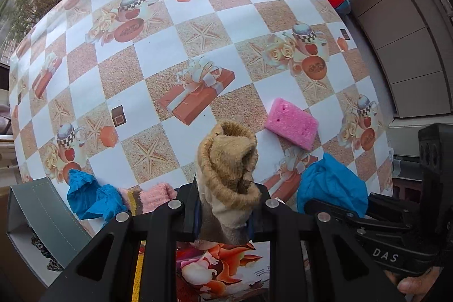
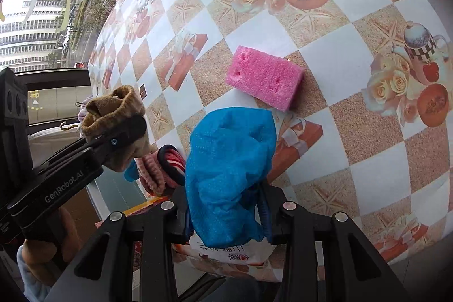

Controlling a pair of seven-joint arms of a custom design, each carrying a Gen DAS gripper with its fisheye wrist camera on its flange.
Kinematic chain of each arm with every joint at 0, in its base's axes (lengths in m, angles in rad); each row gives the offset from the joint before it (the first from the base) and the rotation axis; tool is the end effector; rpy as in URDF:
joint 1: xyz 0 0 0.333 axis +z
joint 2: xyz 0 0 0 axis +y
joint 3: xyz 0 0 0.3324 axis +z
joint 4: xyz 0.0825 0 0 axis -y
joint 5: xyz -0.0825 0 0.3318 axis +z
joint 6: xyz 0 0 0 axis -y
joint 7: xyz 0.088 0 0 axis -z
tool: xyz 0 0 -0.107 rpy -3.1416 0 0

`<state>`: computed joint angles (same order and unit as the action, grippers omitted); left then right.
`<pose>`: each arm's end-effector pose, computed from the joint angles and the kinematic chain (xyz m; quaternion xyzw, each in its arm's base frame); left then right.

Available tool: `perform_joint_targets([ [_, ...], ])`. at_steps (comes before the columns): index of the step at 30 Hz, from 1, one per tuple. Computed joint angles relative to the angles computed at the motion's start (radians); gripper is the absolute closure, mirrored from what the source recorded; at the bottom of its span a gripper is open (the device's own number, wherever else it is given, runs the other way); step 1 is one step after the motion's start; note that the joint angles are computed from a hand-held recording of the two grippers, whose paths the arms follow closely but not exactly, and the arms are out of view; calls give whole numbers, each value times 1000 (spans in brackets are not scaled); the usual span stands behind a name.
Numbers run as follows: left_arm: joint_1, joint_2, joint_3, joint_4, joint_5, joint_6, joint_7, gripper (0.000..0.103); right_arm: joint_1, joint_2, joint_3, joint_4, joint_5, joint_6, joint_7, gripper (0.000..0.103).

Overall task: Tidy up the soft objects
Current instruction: 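Lift beige knit item and blue cloth and carry them toward the white box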

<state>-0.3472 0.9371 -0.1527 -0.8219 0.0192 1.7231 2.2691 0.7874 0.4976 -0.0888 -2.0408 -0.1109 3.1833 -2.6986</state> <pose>0.6749 -0.3083 0.3758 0.2127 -0.9756 0.0320 0.0436 0.4651 0.4124 0.3269 -0.1850 0.9299 0.1424 0.2843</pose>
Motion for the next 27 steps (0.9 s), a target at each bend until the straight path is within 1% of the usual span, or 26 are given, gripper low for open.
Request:
perform_joint_targets([
  [2,32,-81,-15,-120,-15,36,46,78,30,-14,-16,-7,6,-26,24,65],
  [3,25,-105,-22,-150,-20,49,49,78,43,-23,-21,-12,5,-42,38,65],
  [4,30,-141,-29,-216,-26,76,65,78,54,-31,-25,-16,1,-56,53,65],
  [6,52,-214,-38,-331,-37,113,112,78,89,-46,-49,-28,-16,-74,105,65],
  [8,63,-262,-45,-422,-47,144,145,78,122,-59,-75,-31,-42,-98,156,65],
  [9,72,-288,-47,-465,-52,153,165,78,132,-60,-83,-21,-57,-118,175,65],
  [10,81,-313,-48,-504,-58,160,184,78,119,-53,-72,5,-65,-144,179,65],
  [12,99,-356,-50,-566,-72,165,216,78,126,-63,-71,22,-96,-187,207,65],
  [16,138,-436,-51,-667,-102,171,287,78,96,-59,-20,80,-134,-259,230,65],
  [19,168,-484,-47,-718,-127,182,338,78,61,-47,36,131,-152,-310,234,65],
  [24,212,-515,-35,-717,-179,157,367,78,18,-21,110,216,-187,-373,248,65],
  [27,239,-526,-31,-704,-215,153,381,78,6,-4,135,272,-196,-408,239,65],
])
